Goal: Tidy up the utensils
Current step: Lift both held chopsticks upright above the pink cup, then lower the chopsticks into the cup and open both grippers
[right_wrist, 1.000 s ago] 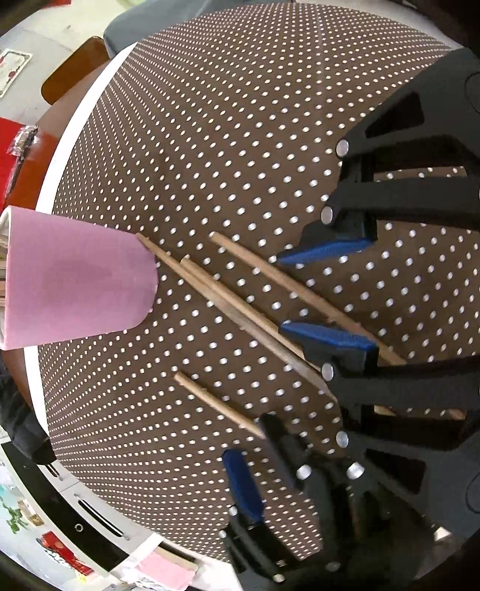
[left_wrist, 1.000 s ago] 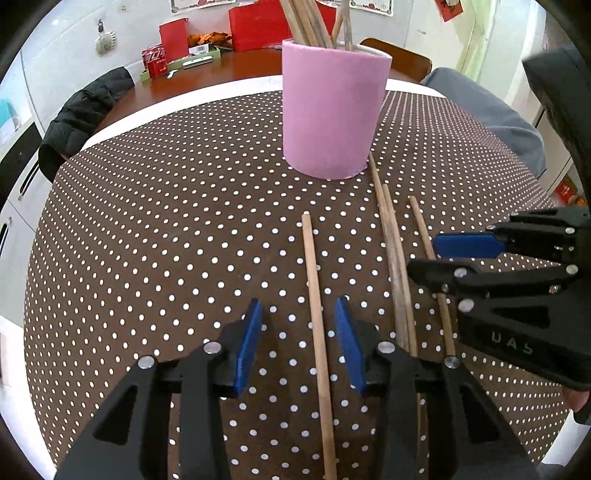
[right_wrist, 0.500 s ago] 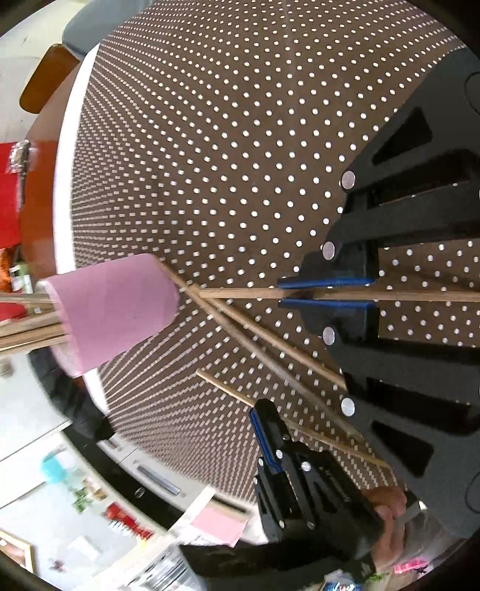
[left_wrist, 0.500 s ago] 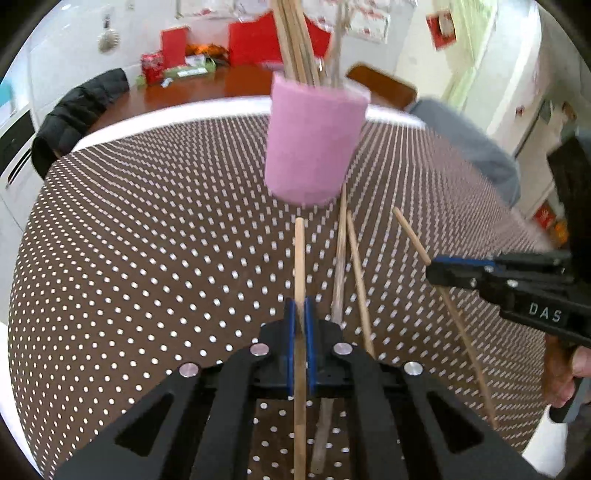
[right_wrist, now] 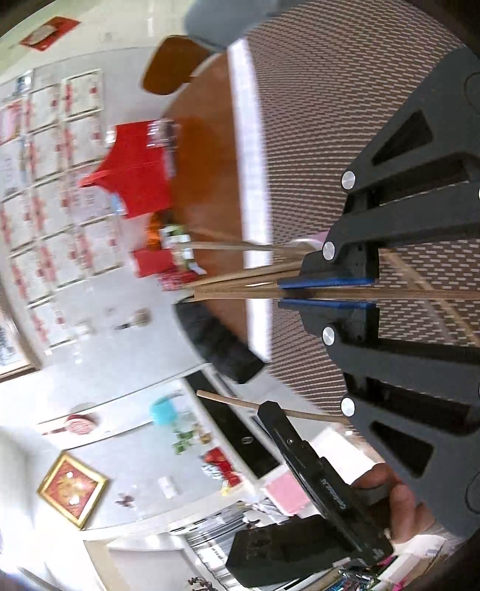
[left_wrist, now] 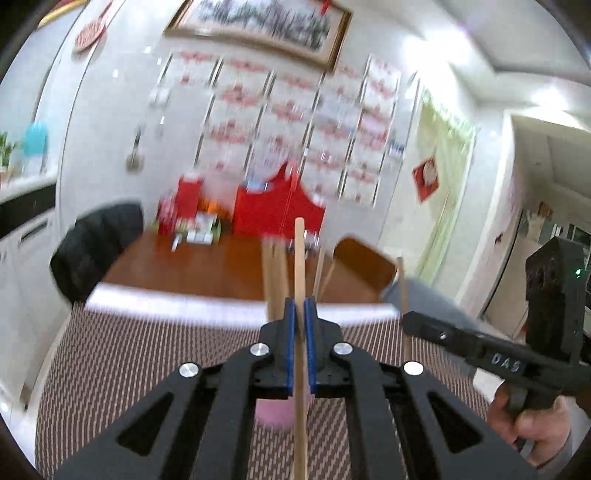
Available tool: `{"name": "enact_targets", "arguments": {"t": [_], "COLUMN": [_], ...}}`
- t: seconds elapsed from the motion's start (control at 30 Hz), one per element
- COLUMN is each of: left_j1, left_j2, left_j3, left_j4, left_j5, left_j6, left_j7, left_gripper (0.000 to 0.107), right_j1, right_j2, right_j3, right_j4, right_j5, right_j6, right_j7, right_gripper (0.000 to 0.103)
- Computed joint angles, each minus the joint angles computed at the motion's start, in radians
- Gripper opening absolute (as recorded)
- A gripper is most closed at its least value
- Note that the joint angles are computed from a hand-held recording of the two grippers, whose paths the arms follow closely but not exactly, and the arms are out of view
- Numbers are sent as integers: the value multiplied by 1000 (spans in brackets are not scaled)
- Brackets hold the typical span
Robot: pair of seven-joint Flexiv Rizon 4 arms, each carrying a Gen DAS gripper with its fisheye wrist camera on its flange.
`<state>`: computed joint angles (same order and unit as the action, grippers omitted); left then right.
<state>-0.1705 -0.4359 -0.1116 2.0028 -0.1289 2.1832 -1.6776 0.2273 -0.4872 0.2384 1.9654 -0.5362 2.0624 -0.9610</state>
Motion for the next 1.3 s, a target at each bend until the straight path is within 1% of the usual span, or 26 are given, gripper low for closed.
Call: {"name": "enact_targets", "arguments": {"t": [0.03,0.1,0.17,0.3,0.37,0.43,0.53,0.67,0.73,0.83,0.87,0.9,0.93,0.97,1.0,1.03,1.07,1.1,1.17,1.23,1.3], "left_j1": [-15,-27,-29,-47,-44,-47,-45,-40,-28,-13,-9,-26,-44,-65,-59,-45,-47,-51,-58,-83,-105], "left_j2": [-14,-50,-91,-170,-221,-254,-308,-366,-386,-411,-411,-406,-400,-396,-387,-371,-352,-338,-296,-259,-217], "left_j3": [8,13,8,7,-2,-4,-7,-10,-20,-27,-28,-8,8,21,16,6,9,13,22,39,50], "left_j4": [-36,-112,-190,-314,-374,-408,-454,-495,-504,-512,-505,-485,-464,-438,-413,-379,-344,-321,-255,-204,-150], "left_j5": [-12,-20,-22,-74,-90,-112,-132,-140,-122,-92,-80,-103,-141,-206,-213,-210,-234,-258,-295,-352,-390], "left_j6": [1,25,40,72,90,102,120,129,141,153,152,154,168,200,224,240,254,263,280,286,284], "left_j7": [20,51,75,108,108,111,114,123,114,107,107,131,150,165,149,131,128,132,137,173,212], "left_gripper": [6,6,6,6,6,6,6,6,6,6,9,33,51,67,74,80,81,83,85,89,91], "right_j1": [-1,37,117,221,252,276,282,282,284,256,243,235,234,252,273,288,283,286,278,263,284], "right_j2": [-12,-22,-22,-69,-99,-121,-172,-218,-238,-254,-257,-256,-254,-246,-237,-228,-224,-219,-197,-171,-141], "right_j3": [0,-33,-99,-183,-208,-224,-230,-234,-240,-208,-194,-184,-184,-206,-232,-251,-246,-250,-245,-230,-255], "right_j4": [-38,-103,-153,-264,-315,-347,-409,-452,-468,-470,-465,-457,-448,-433,-417,-405,-396,-385,-360,-329,-298], "right_j5": [-5,31,119,256,308,355,395,416,426,393,371,353,343,359,389,426,443,472,483,482,510], "right_j6": [-1,0,12,34,40,43,42,34,22,4,-2,-6,-10,-12,-8,-4,12,36,21,3,-15], "right_j7": [3,-16,-71,-163,-199,-224,-236,-246,-246,-227,-222,-220,-221,-230,-238,-238,-232,-229,-226,-214,-219], "right_gripper": [6,6,6,6,6,6,6,6,6,6,7,7,9,21,61,86,97,97,97,97,97]}}
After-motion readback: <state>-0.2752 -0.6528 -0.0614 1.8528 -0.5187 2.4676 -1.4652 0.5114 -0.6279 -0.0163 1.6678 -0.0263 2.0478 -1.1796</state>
